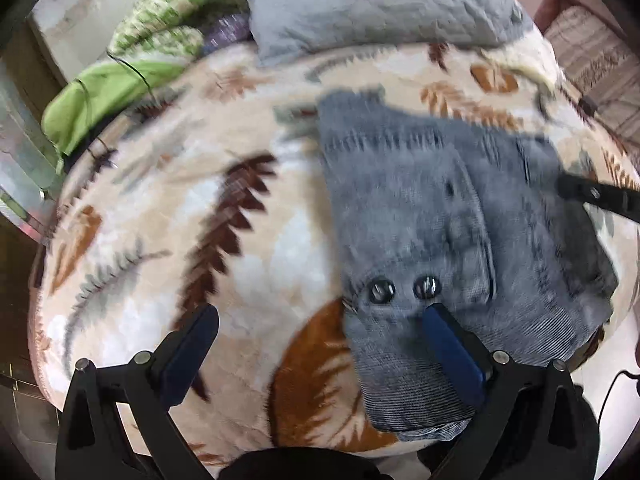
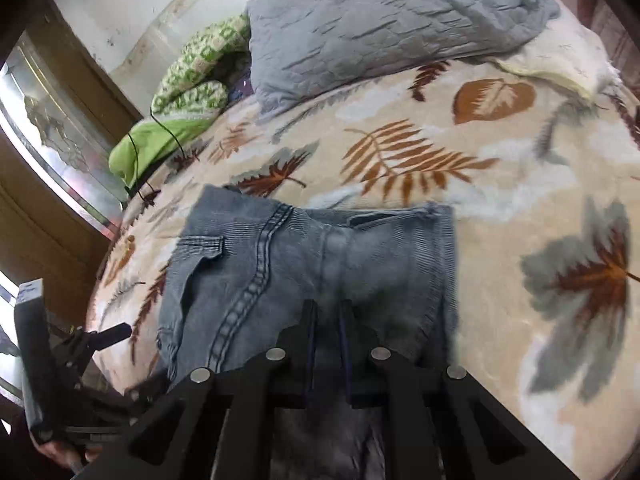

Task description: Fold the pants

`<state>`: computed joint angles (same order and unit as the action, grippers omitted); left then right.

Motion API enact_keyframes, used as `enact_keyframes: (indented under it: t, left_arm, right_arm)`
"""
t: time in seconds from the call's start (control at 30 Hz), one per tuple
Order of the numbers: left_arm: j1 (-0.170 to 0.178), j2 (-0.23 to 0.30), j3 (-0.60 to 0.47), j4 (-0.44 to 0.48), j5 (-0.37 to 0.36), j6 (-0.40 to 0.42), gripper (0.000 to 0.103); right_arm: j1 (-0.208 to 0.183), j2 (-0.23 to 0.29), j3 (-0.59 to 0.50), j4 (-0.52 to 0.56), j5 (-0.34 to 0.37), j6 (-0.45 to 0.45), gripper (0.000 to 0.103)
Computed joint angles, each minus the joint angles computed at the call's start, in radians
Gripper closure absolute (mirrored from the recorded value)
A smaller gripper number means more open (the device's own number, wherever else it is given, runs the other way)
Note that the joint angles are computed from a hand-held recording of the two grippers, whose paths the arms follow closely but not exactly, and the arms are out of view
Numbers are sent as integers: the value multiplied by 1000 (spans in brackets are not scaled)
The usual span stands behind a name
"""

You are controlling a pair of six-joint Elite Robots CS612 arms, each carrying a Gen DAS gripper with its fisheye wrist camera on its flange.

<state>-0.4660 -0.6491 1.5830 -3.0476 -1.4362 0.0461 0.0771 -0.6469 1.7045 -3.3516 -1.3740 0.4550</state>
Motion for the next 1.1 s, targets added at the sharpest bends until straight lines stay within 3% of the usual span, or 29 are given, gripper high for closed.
enact_keyframes:
  t: [0.1, 0.2, 0.27, 0.3, 0.33, 0.4, 0.53, 0.93, 1.1]
  left_arm:
    - [10, -11, 4, -45, -6, -17, 1]
    - [26, -3, -25, -20, -24, -17, 1]
    - [38, 8, -53, 13, -53, -12, 1]
    - [41, 10, -60, 28, -62, -11, 1]
    - [45, 14, -72, 46, -73, -11, 1]
    - [50, 19, -85, 72, -96, -15, 1]
    - [61, 29, -112, 112, -170, -36, 1]
    - [66, 53, -158, 194, -334, -21, 1]
    - [71, 73, -195, 244, -392, -23, 1]
  right_arm:
    - [-14, -27, 49, -50, -15, 31, 90]
    - [-32, -48, 89, -72, -1, 59, 87]
    - [-48, -51, 115, -105, 32, 97, 80]
    - [-53, -50, 123, -122, 43, 111, 68]
    - [-59, -48, 133, -142, 50, 129, 45]
    - [-65, -39, 150, -208, 53, 163, 26]
    - [-88, -13, 152, -261, 149, 218, 26]
    - [-90, 37, 95, -186, 229, 209, 26]
    - [-98, 55, 87, -217, 263, 227, 26]
